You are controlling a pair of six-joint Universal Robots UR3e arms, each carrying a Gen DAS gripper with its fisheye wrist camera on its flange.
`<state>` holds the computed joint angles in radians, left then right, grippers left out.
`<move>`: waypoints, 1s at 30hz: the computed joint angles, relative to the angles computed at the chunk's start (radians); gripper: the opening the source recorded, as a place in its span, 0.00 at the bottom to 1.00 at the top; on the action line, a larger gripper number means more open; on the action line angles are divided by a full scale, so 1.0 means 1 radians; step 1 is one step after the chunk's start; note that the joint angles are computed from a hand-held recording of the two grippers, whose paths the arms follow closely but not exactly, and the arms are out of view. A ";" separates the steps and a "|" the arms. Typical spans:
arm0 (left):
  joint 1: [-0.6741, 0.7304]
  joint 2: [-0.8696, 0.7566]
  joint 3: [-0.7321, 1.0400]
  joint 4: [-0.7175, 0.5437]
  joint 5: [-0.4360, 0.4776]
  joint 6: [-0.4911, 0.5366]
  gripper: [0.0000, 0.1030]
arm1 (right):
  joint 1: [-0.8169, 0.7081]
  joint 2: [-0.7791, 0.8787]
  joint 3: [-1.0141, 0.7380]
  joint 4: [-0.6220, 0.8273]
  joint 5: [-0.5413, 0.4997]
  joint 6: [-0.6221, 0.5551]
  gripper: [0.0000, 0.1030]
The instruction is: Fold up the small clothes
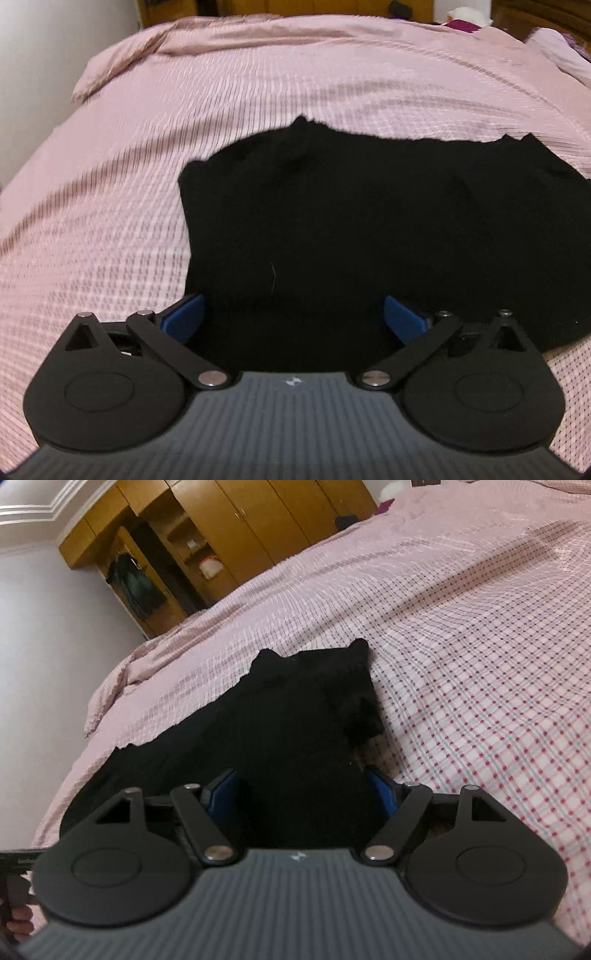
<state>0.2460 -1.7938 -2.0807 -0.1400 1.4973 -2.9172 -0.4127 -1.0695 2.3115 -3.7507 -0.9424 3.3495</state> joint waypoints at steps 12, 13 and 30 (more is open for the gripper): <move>0.003 0.005 -0.026 0.018 -0.011 -0.046 1.00 | -0.025 0.173 -0.101 -0.213 0.111 0.230 0.79; 0.002 0.006 -0.028 0.021 -0.011 -0.046 1.00 | -0.016 0.184 -0.115 -0.221 0.091 0.253 0.72; 0.160 0.204 -0.066 -0.108 -0.082 -0.008 1.00 | 0.038 0.123 -0.211 -0.153 0.031 0.417 0.19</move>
<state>0.4061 -1.5898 -2.1472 -0.2475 1.4149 -2.9253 -0.3749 -0.9465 2.1009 -3.9033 -0.9113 3.7669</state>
